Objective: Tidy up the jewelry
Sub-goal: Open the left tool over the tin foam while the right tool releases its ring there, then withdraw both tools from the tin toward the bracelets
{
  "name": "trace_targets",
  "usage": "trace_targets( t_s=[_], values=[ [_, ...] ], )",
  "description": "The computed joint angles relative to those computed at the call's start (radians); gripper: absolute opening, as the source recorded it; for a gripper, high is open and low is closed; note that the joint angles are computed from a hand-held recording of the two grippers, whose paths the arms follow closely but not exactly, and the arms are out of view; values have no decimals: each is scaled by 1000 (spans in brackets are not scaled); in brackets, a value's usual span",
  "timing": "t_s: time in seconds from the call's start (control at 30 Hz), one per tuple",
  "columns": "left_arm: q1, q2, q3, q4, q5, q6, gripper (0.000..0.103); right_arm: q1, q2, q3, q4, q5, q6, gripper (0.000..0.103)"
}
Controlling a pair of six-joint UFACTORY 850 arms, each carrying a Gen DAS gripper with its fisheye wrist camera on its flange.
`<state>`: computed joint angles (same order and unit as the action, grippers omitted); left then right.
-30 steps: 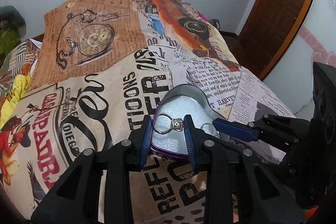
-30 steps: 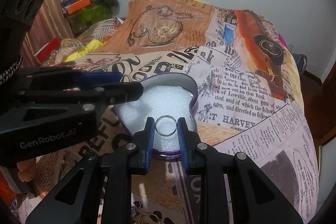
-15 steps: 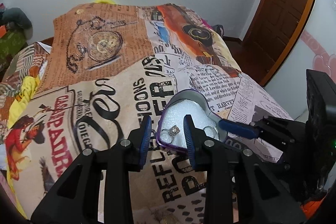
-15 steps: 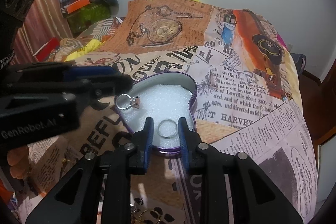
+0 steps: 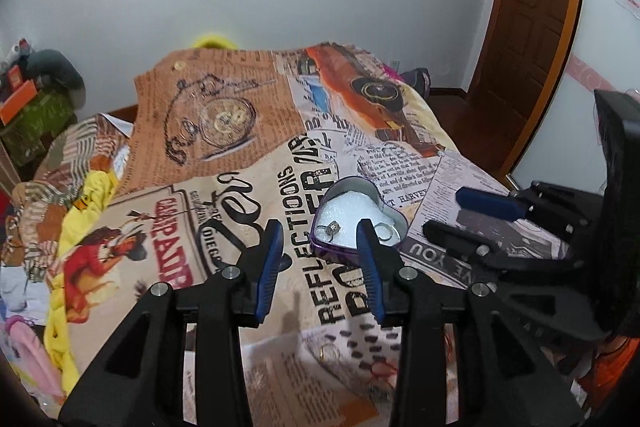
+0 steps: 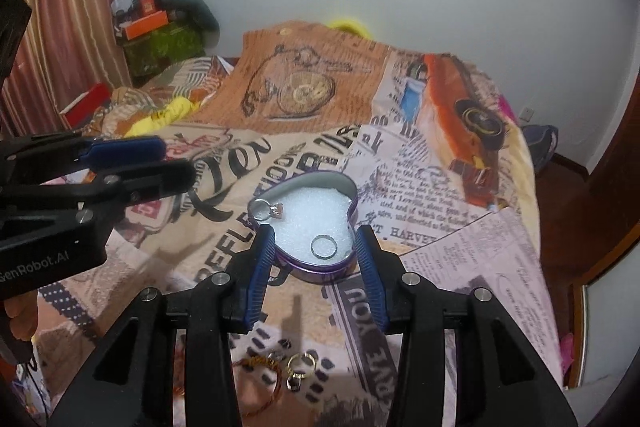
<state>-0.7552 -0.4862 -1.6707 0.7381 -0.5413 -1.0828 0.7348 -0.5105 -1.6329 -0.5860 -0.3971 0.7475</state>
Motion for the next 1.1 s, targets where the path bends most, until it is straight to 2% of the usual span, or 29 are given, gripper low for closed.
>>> trace_targets(
  t_s=[0.27,0.5,0.87,1.1],
  values=[
    [-48,80,85,127,-22,-112,44,30,80,72,-160,-9,175,38],
    [-77,123,142,177,-33,-173,49,54,134,134,-257,-14,290,39],
    [-83,133,194,119,-15,-158,49,72,187,221,-307,-44,385,39],
    [-91,115,222,49,-6,-110,49,74,209,272,-260,-47,376,39]
  ],
)
